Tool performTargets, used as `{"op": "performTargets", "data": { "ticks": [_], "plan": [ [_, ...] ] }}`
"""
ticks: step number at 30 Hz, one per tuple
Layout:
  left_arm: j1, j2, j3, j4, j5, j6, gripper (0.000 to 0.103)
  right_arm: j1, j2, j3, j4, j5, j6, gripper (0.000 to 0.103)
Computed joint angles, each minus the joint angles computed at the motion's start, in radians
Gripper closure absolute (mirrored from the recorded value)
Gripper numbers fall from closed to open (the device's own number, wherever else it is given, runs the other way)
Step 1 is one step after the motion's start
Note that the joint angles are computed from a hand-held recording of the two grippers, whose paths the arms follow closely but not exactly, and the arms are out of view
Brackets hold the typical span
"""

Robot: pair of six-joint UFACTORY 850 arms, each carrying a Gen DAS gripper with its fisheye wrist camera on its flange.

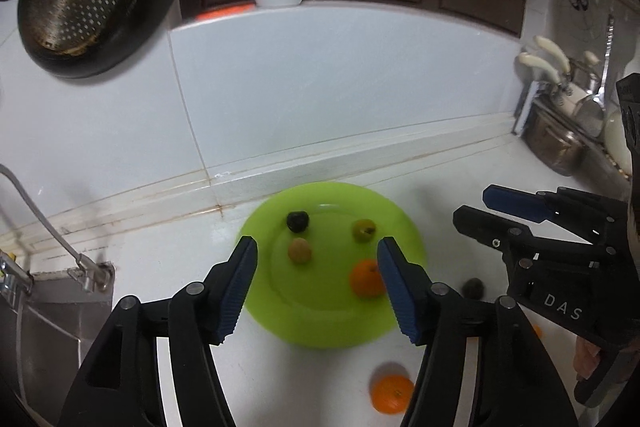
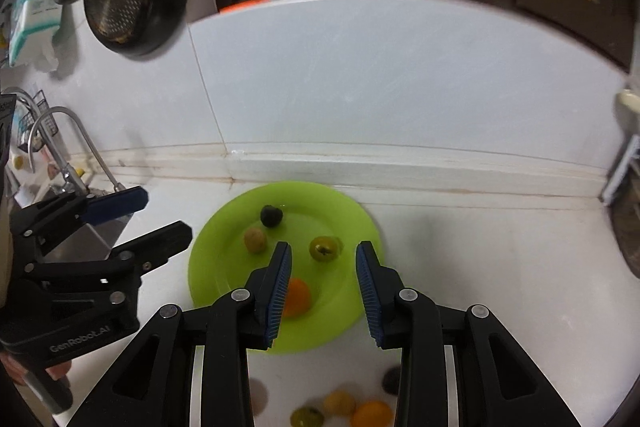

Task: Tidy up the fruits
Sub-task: 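Withdraw both open grippers from the plate toward the remaining oranges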

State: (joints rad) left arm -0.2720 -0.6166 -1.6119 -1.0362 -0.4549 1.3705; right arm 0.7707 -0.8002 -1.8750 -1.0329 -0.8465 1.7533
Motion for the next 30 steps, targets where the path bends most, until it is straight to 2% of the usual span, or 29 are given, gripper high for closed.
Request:
{"op": "performTargets", "data": {
  "ticks": [2, 10, 14, 22, 30],
  "plan": [
    [0.003, 0.038, 0.052, -0.061, 0.001, 0.068, 0.04, 0.017, 0.025, 0.031, -0.019, -0.017, 0.035, 0.061],
    [0.016, 0.15, 0.204, -0.208, -0.031, 0.224, 0.036, 0.077, 0.102, 0.133, -0.08, -0.085, 0.162, 0.061],
    [0.02, 0.2, 0.278, -0.294, -0.005, 0.317, 0.032, 0.108, 0.118, 0.161, -0.089, -0.157, 0.208, 0.053],
    [0.034, 0.246, 0.359, -0.314, 0.002, 0.344, 0.032, 0.159, 0.13, 0.2, -0.067, -0.257, 0.276, 0.053],
    [0.043, 0.262, 0.423, -0.346, -0.008, 0.356, 0.031, 0.188, 0.122, 0.236, -0.023, -0.279, 0.36, 0.049]
  ]
}}
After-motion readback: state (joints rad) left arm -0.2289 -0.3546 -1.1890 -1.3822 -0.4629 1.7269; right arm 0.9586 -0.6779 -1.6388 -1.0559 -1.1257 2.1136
